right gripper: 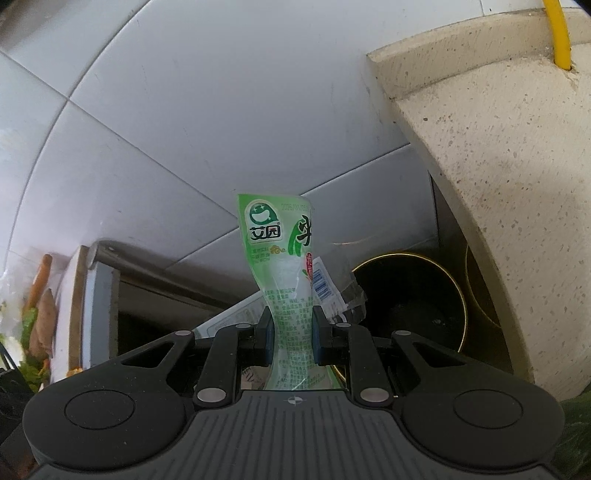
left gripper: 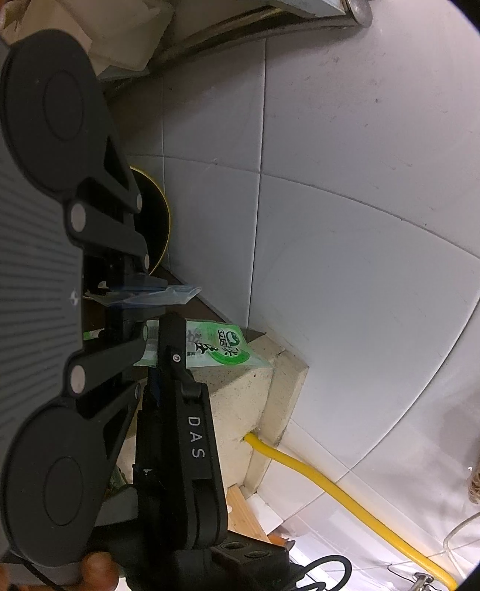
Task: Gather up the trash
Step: 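Carry the packet and plastic bag down toward the black trash bin, then open both tools over the bin to drop the packet and bag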
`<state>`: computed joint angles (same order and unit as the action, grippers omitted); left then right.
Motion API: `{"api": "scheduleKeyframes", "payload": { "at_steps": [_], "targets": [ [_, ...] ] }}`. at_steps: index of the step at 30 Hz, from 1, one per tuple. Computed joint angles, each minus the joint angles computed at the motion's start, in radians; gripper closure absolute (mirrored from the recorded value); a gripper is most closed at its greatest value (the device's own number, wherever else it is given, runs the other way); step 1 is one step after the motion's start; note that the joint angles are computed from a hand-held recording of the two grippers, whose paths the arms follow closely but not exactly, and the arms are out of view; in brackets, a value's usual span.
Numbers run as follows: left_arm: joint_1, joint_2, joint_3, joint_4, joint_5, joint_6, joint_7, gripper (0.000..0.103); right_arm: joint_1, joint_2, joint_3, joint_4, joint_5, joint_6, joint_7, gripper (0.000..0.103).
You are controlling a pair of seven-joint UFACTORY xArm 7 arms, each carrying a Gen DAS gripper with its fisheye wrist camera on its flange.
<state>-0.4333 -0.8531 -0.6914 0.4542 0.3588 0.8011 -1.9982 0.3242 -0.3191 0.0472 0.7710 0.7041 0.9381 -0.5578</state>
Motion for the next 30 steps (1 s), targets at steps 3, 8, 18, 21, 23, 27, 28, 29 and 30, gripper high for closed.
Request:
{"api": "scheduleKeyframes", "payload": {
  "at_steps": [3, 8, 18, 21, 23, 27, 28, 29, 30],
  "targets": [
    [-0.002, 0.006, 0.004, -0.005, 0.001, -0.012, 0.003, 0.100, 0.000, -0.004, 0.005, -0.006, -0.007, -0.009, 0.008, 0.078],
    [-0.009, 0.013, 0.019, -0.017, -0.004, -0.032, 0.009, 0.100, 0.003, -0.005, 0.010, -0.016, -0.020, -0.025, 0.028, 0.084],
    [0.024, 0.092, 0.045, -0.035, -0.003, -0.099, 0.010, 0.100, 0.018, 0.034, 0.040, -0.021, -0.081, -0.106, 0.077, 0.089],
    [0.029, 0.131, 0.050, -0.030, 0.003, -0.099, 0.009, 0.100, 0.023, 0.051, 0.053, -0.025, -0.117, -0.145, 0.097, 0.089],
    [0.033, 0.155, 0.052, -0.027, 0.013, -0.109, 0.006, 0.100, 0.028, 0.063, 0.056, -0.026, -0.129, -0.159, 0.111, 0.089],
    [0.032, 0.194, 0.062, -0.025, 0.029, -0.115, -0.002, 0.100, 0.031, 0.083, 0.060, -0.030, -0.158, -0.184, 0.130, 0.089],
    [0.030, 0.198, 0.064, -0.027, 0.031, -0.119, -0.010, 0.100, 0.031, 0.089, 0.061, -0.028, -0.166, -0.185, 0.136, 0.089],
    [0.028, 0.205, 0.069, -0.032, 0.031, -0.127, -0.017, 0.100, 0.033, 0.093, 0.064, -0.028, -0.172, -0.190, 0.143, 0.089],
    [0.027, 0.211, 0.073, -0.035, 0.032, -0.132, -0.022, 0.100, 0.034, 0.099, 0.065, -0.027, -0.179, -0.193, 0.146, 0.089]
  ]
}}
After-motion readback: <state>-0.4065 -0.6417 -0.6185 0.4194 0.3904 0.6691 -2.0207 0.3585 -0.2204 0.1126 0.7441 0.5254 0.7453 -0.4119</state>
